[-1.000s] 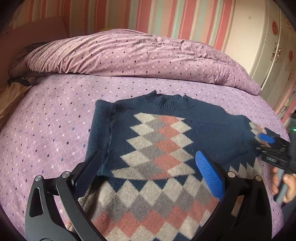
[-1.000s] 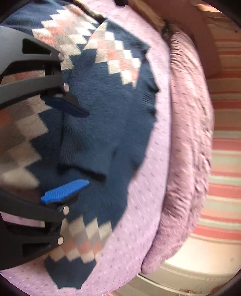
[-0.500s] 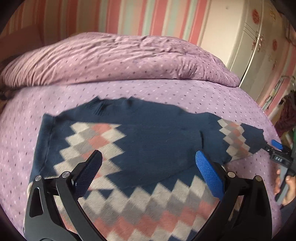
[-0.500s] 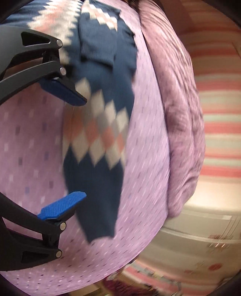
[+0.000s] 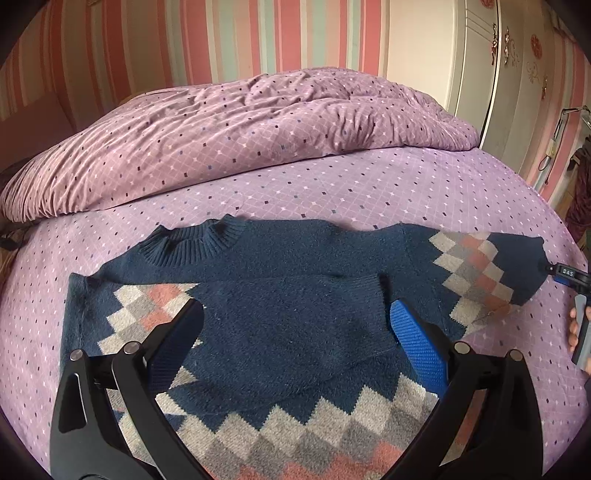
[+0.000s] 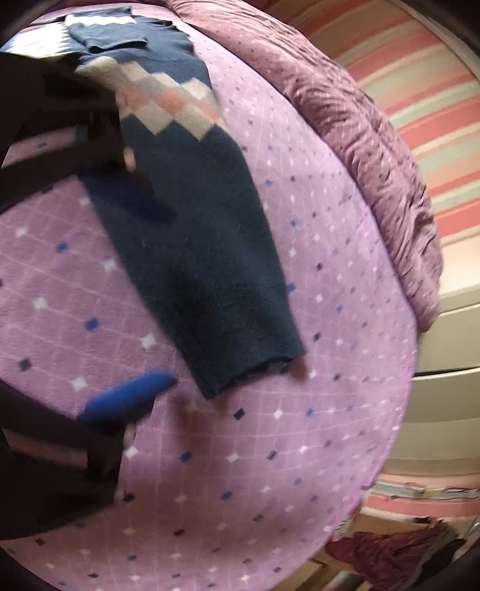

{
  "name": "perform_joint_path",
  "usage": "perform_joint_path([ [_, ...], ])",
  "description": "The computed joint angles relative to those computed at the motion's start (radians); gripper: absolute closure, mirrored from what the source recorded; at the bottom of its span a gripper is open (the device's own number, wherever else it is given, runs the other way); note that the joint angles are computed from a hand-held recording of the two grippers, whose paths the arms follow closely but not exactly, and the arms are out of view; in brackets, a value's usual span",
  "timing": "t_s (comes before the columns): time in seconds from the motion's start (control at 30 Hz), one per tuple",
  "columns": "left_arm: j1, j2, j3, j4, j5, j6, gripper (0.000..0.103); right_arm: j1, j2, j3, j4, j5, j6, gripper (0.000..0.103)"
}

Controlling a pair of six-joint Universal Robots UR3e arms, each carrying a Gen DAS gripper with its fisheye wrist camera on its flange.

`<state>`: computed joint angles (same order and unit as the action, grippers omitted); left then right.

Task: Fold small clothes
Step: 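Grasp the other sleeve cuff with the right gripper and lift it, then fold the held sleeve across the sweater body with the right gripper, release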

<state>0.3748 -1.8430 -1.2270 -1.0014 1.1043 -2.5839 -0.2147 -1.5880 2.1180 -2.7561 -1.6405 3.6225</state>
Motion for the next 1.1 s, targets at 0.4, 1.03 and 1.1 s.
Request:
perform_joint_path([
  [0.4,-0.034,-0.094,0.071,0.002,0.005,-0.042,0.003,0.126,0.137,-0.138,0.006,-0.205,-0.046,0.092],
  [1.03,0.014,-0.117,0.035,0.005,-0.062,-0.024,0.003,0.320,0.126,-0.291,0.029,-0.306,-0.043,0.093],
  [1.1,0.035,-0.106,0.027,-0.006,-0.082,-0.014,0.003,0.367,0.161,-0.357,0.060,-0.332,-0.035,0.093],
])
